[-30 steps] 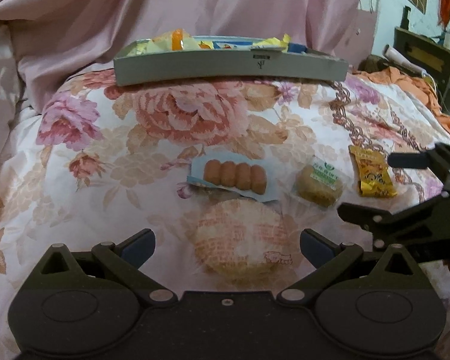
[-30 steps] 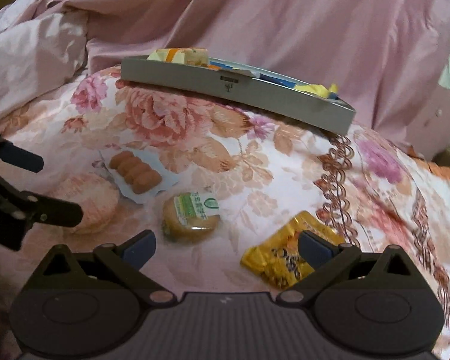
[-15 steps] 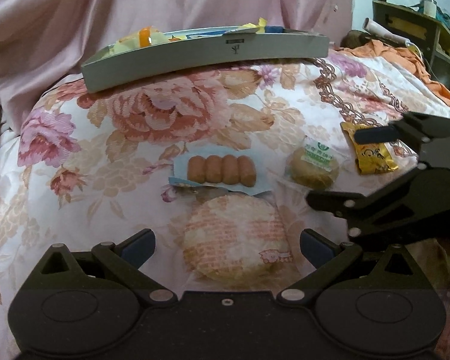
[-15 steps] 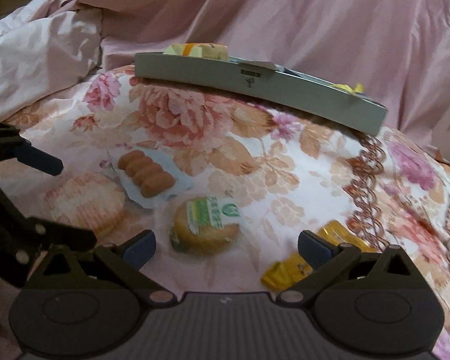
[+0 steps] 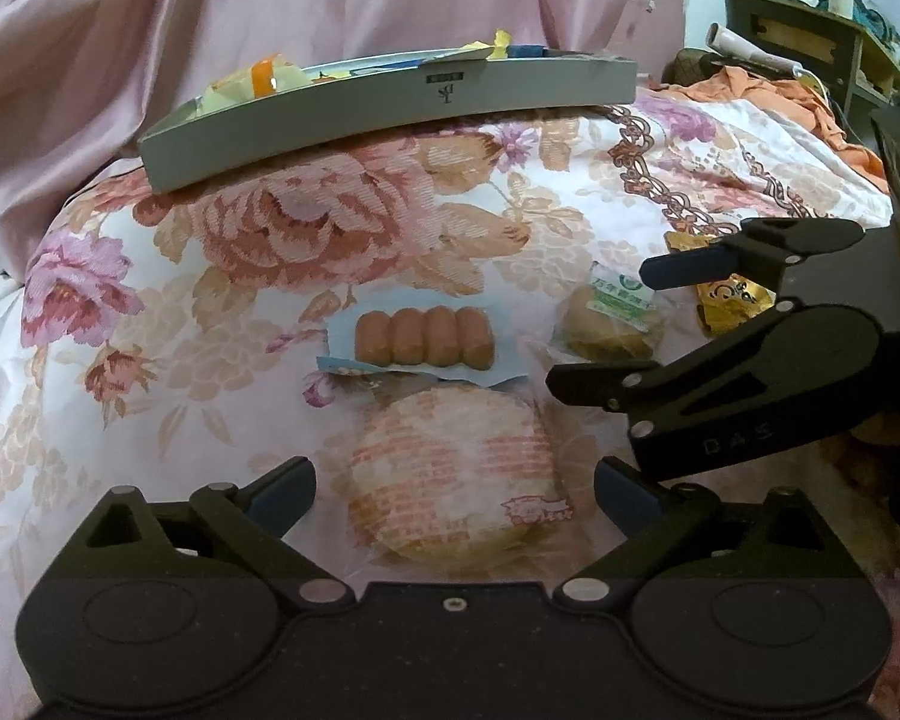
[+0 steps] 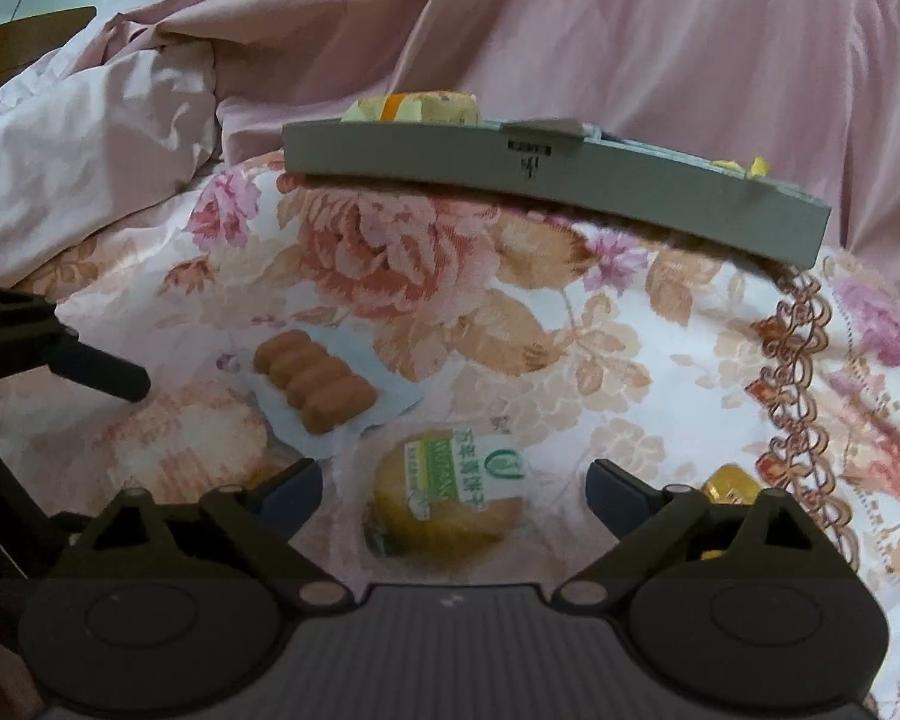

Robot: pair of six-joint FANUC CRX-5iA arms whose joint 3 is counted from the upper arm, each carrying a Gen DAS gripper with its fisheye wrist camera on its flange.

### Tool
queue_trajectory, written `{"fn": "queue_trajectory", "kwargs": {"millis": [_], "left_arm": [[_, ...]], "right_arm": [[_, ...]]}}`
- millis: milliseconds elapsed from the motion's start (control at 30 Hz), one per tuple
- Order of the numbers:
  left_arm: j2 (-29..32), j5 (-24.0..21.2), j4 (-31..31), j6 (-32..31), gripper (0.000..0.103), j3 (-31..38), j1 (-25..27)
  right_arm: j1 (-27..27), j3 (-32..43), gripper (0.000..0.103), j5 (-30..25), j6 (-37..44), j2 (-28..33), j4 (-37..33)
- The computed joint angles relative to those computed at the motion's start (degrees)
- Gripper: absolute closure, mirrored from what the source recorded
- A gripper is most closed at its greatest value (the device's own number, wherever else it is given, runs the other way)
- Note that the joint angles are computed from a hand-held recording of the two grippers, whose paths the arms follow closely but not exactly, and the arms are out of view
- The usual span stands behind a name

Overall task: Organize snacks
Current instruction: 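Grasp the round pink-wrapped cake with the left gripper while the right grasps the green-labelled biscuit pack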

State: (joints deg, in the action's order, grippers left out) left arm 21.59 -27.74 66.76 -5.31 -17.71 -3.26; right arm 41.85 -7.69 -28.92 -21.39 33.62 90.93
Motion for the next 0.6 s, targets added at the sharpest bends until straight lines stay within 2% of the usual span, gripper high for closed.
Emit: {"fn": "queue_trajectory", "kwargs": {"millis": [200,467,600], "left_arm": [[0.09,0.16,0.21,-0.35,0.007,-0.03,-0.12],[0.72,-1.91,-0.58,1.55,0.023,0.81,0.72],[0.89,-2.63,0.47,1.84,0.027,0.76,0.96]], "right_arm": [[0.38,0.2,0.01,-0.17,1.02,0.24,-1.52],[0.17,0.2,0.016,0.19,0.35,0.33,-1.12],[0.08,0.06,0.019,0.33,-0.42,0.28,-0.43]]}}
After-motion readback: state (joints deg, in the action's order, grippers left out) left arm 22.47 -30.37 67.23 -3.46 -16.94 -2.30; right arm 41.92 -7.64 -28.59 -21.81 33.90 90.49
